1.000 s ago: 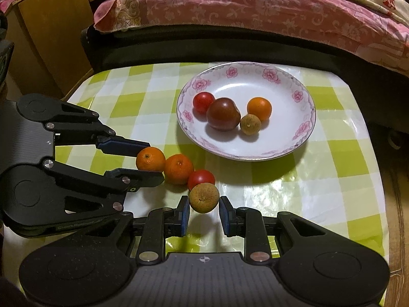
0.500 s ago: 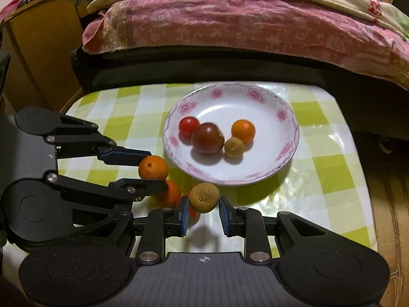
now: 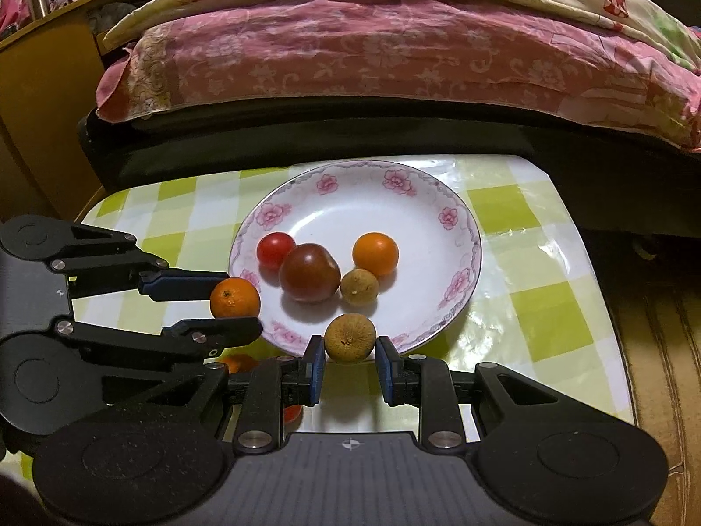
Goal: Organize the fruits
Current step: 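Carry the tangerine and brown fruit toward the white plate with both tools, then lower the tangerine into the plate with the left tool while the right tool releases the brown fruit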
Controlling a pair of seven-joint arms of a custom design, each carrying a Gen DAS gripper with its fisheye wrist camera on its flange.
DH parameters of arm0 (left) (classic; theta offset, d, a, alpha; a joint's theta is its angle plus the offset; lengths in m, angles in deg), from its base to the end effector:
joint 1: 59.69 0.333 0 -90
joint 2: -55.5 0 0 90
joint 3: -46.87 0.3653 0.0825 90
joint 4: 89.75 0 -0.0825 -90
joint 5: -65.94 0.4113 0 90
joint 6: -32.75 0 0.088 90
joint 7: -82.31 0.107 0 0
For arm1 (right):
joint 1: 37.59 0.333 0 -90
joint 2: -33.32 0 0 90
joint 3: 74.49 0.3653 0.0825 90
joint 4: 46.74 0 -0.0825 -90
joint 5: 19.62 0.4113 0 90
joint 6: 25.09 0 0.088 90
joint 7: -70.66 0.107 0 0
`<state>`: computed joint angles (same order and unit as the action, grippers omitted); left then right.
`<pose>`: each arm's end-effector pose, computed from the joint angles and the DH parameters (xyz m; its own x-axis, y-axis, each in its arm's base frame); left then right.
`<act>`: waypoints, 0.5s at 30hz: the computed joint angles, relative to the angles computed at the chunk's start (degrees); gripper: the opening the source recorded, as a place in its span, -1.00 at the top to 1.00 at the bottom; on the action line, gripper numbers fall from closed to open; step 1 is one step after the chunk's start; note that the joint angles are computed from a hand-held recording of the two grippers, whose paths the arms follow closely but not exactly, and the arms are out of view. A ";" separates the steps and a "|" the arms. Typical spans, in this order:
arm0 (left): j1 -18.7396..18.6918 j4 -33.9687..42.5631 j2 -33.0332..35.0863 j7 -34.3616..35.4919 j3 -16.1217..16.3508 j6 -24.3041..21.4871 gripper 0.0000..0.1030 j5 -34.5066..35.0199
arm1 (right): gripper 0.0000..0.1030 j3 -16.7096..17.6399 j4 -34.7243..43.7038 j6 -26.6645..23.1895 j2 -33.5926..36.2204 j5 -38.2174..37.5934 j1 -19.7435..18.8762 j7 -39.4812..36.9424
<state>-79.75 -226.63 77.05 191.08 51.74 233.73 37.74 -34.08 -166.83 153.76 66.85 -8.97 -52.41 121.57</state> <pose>0.5581 -0.0939 0.2682 -0.0564 -0.9959 -0.0702 -0.7439 0.0888 -0.6624 0.6183 0.2370 0.2757 0.6993 -0.7102 -0.0817 -0.6000 -0.5210 -0.6071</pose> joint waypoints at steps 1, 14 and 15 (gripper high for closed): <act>0.06 0.26 0.27 -0.03 -0.02 -0.16 0.28 0.00 | 0.58 -0.34 0.28 0.02 0.19 -0.05 0.40 0.15; -0.14 2.30 2.78 -0.63 0.78 0.44 0.29 -0.07 | 0.58 -1.16 3.42 0.72 3.88 -3.00 1.34 0.80; -0.10 2.43 2.92 -0.67 0.78 0.47 0.29 0.00 | 0.58 -1.30 3.66 0.75 4.15 -3.21 1.49 0.82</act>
